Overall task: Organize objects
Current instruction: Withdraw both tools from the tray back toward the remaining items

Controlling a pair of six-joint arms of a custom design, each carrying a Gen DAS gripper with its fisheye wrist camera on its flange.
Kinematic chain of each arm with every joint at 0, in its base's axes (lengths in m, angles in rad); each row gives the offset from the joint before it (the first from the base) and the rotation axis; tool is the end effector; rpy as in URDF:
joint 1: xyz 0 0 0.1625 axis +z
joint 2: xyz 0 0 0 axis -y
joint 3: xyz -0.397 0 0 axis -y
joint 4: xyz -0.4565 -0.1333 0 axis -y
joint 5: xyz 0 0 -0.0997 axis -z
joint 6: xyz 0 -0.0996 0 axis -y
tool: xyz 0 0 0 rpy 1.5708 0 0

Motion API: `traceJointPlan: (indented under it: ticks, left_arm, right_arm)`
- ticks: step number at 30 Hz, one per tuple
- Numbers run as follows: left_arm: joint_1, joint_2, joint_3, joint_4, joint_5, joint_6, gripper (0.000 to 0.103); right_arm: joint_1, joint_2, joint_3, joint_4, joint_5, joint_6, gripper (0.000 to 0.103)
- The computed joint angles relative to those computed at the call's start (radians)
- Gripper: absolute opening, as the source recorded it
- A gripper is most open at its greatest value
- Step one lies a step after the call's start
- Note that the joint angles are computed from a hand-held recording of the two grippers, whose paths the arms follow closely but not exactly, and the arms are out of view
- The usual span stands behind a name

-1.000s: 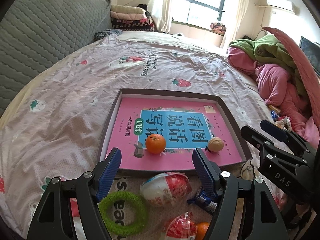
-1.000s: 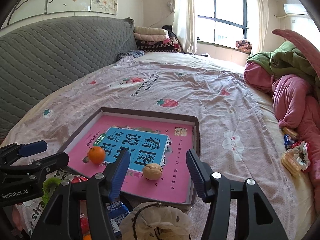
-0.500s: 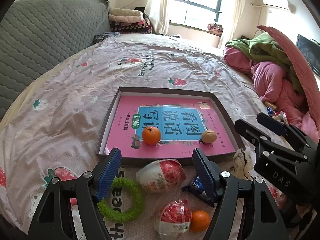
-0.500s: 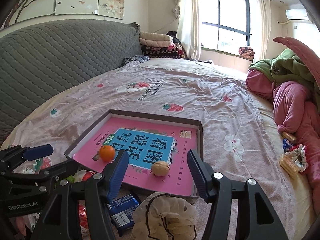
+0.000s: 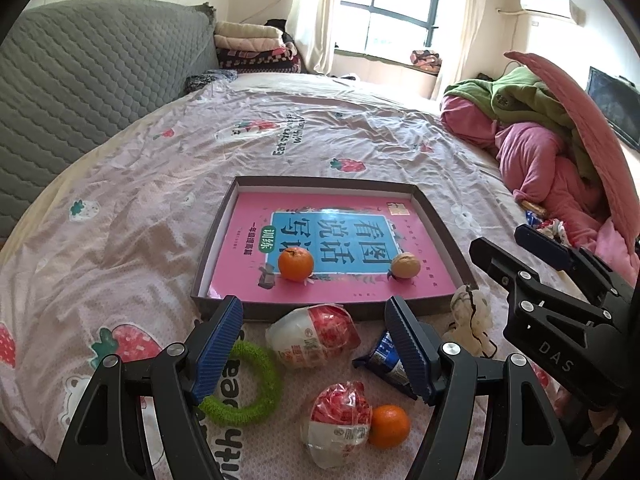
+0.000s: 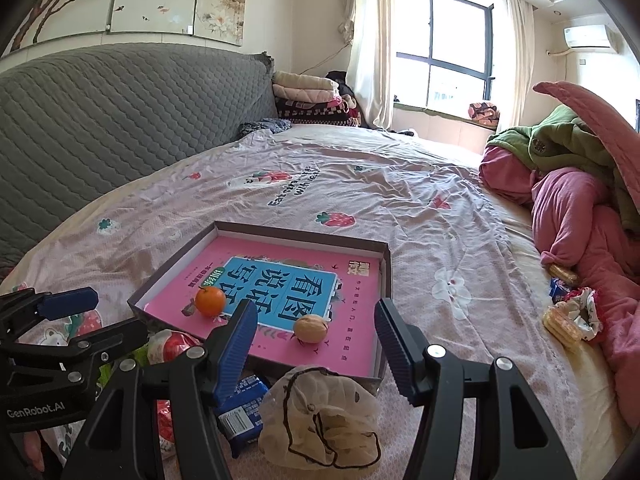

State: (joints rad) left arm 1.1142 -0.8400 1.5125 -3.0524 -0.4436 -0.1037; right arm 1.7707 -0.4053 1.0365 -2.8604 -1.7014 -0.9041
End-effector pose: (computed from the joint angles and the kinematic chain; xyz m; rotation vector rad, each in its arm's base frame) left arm -0.1179 -0.7463 0.2164 -0.1803 2.0478 -1.1633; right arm 0.2912 -0.8314 0.0325 1.3565 -2.3169 0.8002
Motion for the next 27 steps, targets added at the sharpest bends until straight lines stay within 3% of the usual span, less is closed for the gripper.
traceJointPlan:
  ticks: [27]
  left_arm:
    - [-0.008,-0.060,0.109,0.016,-0.009,-0.046,0.075]
  right_arm:
    - [-0.018,-0.049,0.091,-0.037,-0.007,-0.003,0.061]
